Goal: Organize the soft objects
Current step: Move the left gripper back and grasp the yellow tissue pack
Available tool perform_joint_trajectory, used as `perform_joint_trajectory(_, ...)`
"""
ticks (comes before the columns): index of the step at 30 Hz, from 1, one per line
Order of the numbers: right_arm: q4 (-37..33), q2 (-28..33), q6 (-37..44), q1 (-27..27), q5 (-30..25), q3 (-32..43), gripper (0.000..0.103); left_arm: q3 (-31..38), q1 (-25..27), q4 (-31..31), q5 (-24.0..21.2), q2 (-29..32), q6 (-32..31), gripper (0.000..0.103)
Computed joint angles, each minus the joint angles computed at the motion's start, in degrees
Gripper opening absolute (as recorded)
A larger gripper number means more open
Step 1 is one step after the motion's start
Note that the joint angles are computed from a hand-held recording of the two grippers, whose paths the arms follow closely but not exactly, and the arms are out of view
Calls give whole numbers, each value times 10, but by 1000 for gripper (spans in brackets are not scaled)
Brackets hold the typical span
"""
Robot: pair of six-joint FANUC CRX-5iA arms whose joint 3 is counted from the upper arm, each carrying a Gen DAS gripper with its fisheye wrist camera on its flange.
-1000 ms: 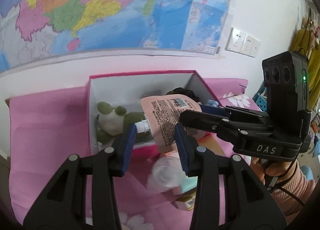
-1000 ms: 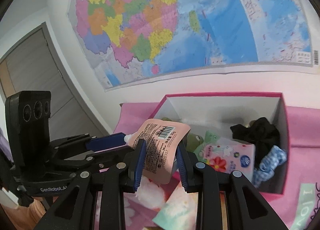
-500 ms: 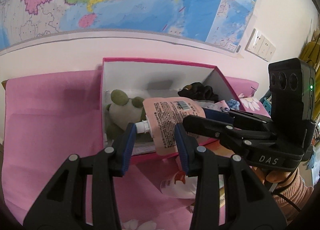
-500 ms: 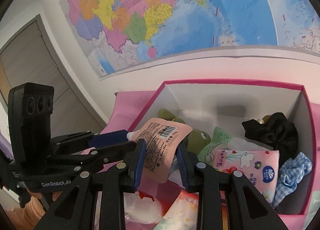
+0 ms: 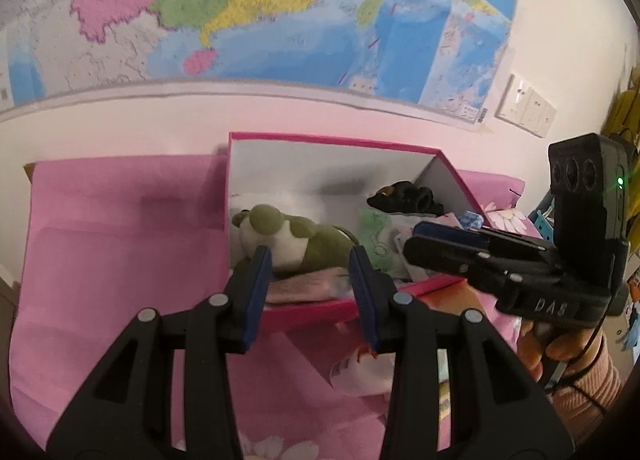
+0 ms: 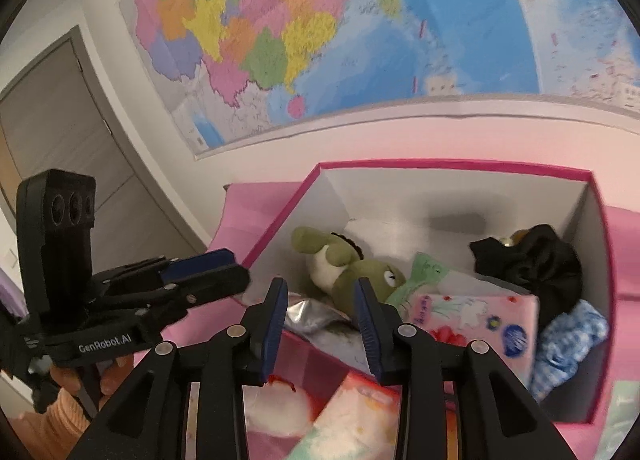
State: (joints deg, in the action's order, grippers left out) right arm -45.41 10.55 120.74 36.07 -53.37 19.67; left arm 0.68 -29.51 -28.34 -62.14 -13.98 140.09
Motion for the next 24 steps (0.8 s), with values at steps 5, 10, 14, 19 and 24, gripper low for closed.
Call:
perform_joint_trajectory(5,-29,-39,38,-28,-8,-44,36,-11,-59,-42,-8,-20,31,43)
perform_joint_trajectory(10,-71,-83,90,-74,-39,-97,36,-26,-121,-62,-19,-29,55,47)
perform_joint_trajectory(14,-92,-112,119,-105,-74,-137,36,-45,-145,-44,-7,-30,63,47)
perform_joint_trajectory(19,-94,-130,130,-117,-109,-178,36,-85,-112,53,64,-20,20,47)
perform_joint_trajectory(24,-90,-115,117,-105,-110,-183,36,-132,-64,153,138,-14,-33,47)
